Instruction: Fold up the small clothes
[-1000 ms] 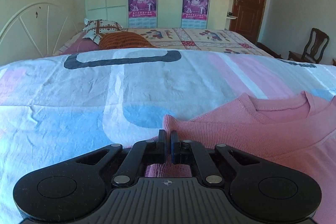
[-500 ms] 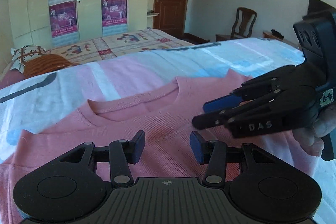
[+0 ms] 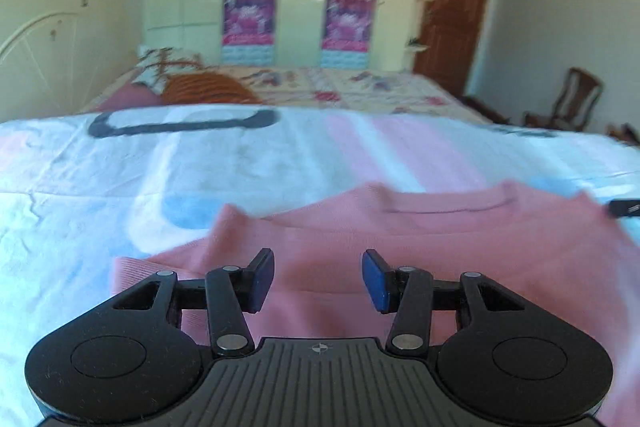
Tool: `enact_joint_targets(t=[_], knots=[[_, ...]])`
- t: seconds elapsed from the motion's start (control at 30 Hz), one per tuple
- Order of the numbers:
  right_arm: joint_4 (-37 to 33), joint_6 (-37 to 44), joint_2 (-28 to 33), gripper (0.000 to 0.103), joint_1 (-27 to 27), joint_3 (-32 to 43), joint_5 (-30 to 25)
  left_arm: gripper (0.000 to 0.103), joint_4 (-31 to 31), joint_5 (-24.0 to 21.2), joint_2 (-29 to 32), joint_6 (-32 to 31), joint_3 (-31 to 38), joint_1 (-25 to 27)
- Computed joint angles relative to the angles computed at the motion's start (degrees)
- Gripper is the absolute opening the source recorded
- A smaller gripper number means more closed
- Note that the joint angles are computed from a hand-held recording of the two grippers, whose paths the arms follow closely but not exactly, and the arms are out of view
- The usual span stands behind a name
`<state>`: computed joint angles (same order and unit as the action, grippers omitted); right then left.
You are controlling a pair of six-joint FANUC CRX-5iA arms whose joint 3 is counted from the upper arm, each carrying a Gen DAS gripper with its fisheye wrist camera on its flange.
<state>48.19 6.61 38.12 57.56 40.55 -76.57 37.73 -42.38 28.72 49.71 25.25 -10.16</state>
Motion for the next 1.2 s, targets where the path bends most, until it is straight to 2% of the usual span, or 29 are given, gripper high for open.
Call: enact_joint_targets(t=[0.03, 0.13, 0.23, 0.3, 0.37, 0.4, 0.43, 0.5, 0.53, 0.57, 0.6, 0.63, 0.7, 0.73, 0.8, 0.83, 0.87, 0.97, 1.03, 1.07, 1.1, 1.13, 1.2], knots=[[-0.24, 0.59, -0.51, 0.033, 0.76, -0.68, 1.17, 0.047, 5.18, 0.85, -2.24, -5.15, -4.20, -0.51], [-0.32, 0.38, -1.10, 0.029, 2.81, -2.14, 3.84, 0.048, 15.27, 1.65, -7.74, -16.47, -13.67, -2.92], [0.45, -1.39, -1.53, 0.028, 4.58, -3.74, 5.78, 0.048, 19.29, 0.16, -10.45, -21.39, -18.31, -5.22], [-0.17, -0.68, -0.72, 0.028, 5.25, -2.85, 6.54, 0.048, 15.02, -1.14, -10.29, -20.97, -17.43, -6.61], [-3.30, 5.01, 3.19, 0.029, 5.34, 3.95, 4.43, 0.048, 7.36, -2.51, -9.07, -18.00, -15.05, -7.46], [-4.51, 7.98, 5.30, 0.029, 5.29, 7.57, 2.57, 0.049, 6.38, -1.79, -9.20, -16.96, -15.50, -7.68], [-4.62, 9.88, 7.01, 0.030, 5.31, 10.14, 1.40, 0.050, 8.41, -1.23, -9.12, -16.93, -16.27, -7.54], [-5.06, 10.87, 8.00, 0.029, 5.03, 11.92, 0.85, 0.050, 6.24, -3.16, -8.62, -13.04, -13.79, -6.96], [-5.54, 11.31, 8.43, 0.029, 4.89, 13.38, 0.07, 0.050, 5.90, -1.16, -9.63, -12.90, -14.53, -6.98], [-4.66, 10.35, 8.14, 0.029, 5.02, 13.15, -0.09, 0.050, 7.09, 1.20, -10.64, -14.66, -15.97, -6.78], [-3.02, 8.29, 6.73, 0.029, 5.16, 10.63, 0.60, 0.050, 6.38, 1.25, -10.60, -14.00, -15.53, -6.17], [-2.10, 5.88, 5.41, 0.029, 5.32, 8.16, 0.37, 0.050, 3.77, 0.10, -10.04, -11.26, -13.93, -5.28], [-4.04, 5.19, 4.97, 0.025, 5.15, 7.61, -3.95, 0.050, -2.27, -1.59, -8.70, -6.19, -10.74, -3.76], [-4.24, 2.98, 3.47, 0.025, 5.17, 4.76, -4.37, 0.050, -2.93, -1.87, -8.59, -5.65, -10.62, -2.97], [-3.87, -1.02, 0.53, 0.014, 5.23, -0.06, -3.61, 0.050, 0.52, -2.30, -8.73, -8.39, -12.05, -1.15], [-3.31, -1.53, 0.65, 0.015, 5.43, 0.20, -5.29, 0.050, -0.38, -1.70, -9.20, -7.99, -12.38, -0.80], [-2.76, -0.96, 2.27, 0.029, 5.63, 2.86, -9.31, 0.050, -3.22, -0.73, -9.63, -6.35, -12.22, -0.65], [-3.73, -4.11, 1.83, 0.024, 5.81, 2.25, -14.73, 0.050, -3.71, 0.13, -10.64, -3.89, -13.72, 0.84], [-3.90, -6.56, -0.72, 0.023, 6.12, -1.84, -13.67, 0.050, -5.81, 1.47, -11.75, -2.22, -14.86, 1.37], [-4.28, -6.20, -0.47, 0.024, 6.22, -1.01, -14.33, 0.050, -8.69, 0.56, -11.86, 1.38, -13.86, 1.59], [-4.52, -5.06, 0.48, 0.026, 6.40, 1.12, -15.70, 0.050, -8.58, -0.05, -12.33, 2.27, -14.04, 1.95], [-3.43, -4.00, 1.87, 0.029, 6.83, 3.57, -16.91, 0.050, -6.77, 0.55, -13.50, 1.32, -15.70, 2.21], [-0.04, -4.45, 2.11, 0.038, 8.10, 3.62, -14.68, 0.050, -2.39, 1.81, -15.96, -2.78, -19.50, 1.90]])
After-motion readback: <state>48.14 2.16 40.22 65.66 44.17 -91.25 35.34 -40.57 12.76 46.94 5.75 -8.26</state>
